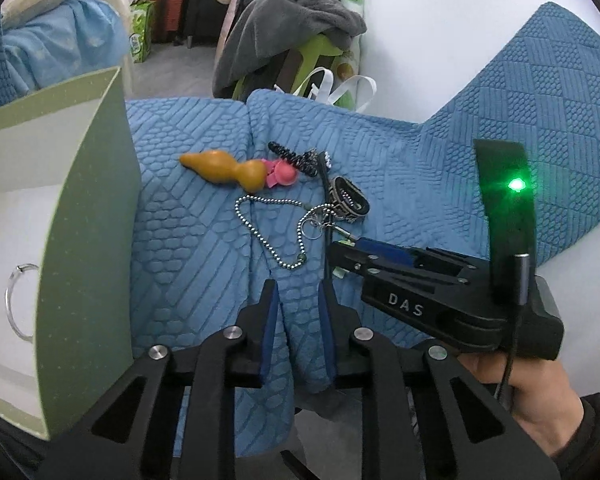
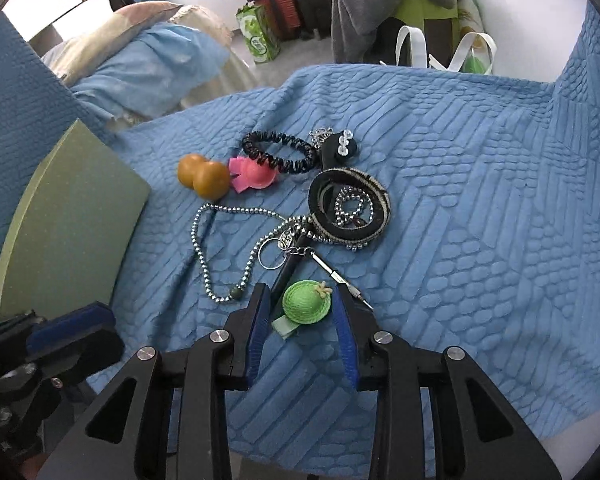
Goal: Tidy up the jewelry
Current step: 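Grasp the black coiled bracelet with the left tool while the right tool grasps the green pendant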
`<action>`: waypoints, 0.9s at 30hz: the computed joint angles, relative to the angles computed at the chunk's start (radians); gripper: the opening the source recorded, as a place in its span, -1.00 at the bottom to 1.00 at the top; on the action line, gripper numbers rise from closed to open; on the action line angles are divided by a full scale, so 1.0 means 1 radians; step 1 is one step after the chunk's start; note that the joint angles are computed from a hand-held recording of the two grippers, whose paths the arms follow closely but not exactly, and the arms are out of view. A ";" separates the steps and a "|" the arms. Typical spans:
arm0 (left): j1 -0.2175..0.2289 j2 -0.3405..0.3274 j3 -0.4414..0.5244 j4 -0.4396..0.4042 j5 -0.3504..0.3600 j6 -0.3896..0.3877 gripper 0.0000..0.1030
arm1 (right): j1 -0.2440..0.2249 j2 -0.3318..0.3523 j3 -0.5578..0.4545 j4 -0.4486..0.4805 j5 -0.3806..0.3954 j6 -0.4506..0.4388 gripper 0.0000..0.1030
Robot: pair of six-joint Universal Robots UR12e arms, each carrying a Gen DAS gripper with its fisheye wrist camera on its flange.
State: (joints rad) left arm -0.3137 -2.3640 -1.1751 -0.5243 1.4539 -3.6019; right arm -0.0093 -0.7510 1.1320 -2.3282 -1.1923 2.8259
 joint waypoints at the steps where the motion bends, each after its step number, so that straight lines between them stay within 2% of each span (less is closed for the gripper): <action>1: 0.000 -0.002 0.002 -0.003 0.001 -0.003 -0.60 | 0.000 -0.001 0.003 -0.005 -0.002 -0.001 -0.58; 5: 0.000 -0.014 0.020 -0.019 0.004 -0.014 -0.60 | -0.003 -0.006 0.009 -0.004 0.001 0.002 -0.58; 6: -0.001 -0.020 0.029 -0.025 0.006 -0.015 -0.60 | -0.005 -0.005 0.008 -0.010 0.005 0.006 -0.58; 7: -0.001 -0.023 0.033 -0.029 0.007 -0.016 -0.60 | -0.008 -0.007 0.012 -0.023 0.014 0.012 -0.69; 11: -0.003 -0.047 0.068 -0.062 0.013 -0.020 -0.60 | -0.020 -0.010 0.018 -0.062 0.051 0.053 -0.69; 18: -0.011 -0.093 0.143 -0.153 0.035 0.032 -0.58 | -0.034 -0.013 0.027 -0.094 0.077 0.109 -0.69; 23: -0.023 -0.120 0.189 -0.208 0.092 0.080 -0.55 | -0.040 -0.011 0.027 -0.096 0.074 0.125 -0.68; 27: -0.048 -0.138 0.228 -0.232 0.202 0.192 -0.54 | -0.046 -0.010 0.027 -0.101 0.078 0.142 -0.68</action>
State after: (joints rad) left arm -0.3616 -2.5024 -0.9472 -0.7568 1.6559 -3.4103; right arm -0.0551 -0.7610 1.1590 -2.4297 -1.1142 2.9676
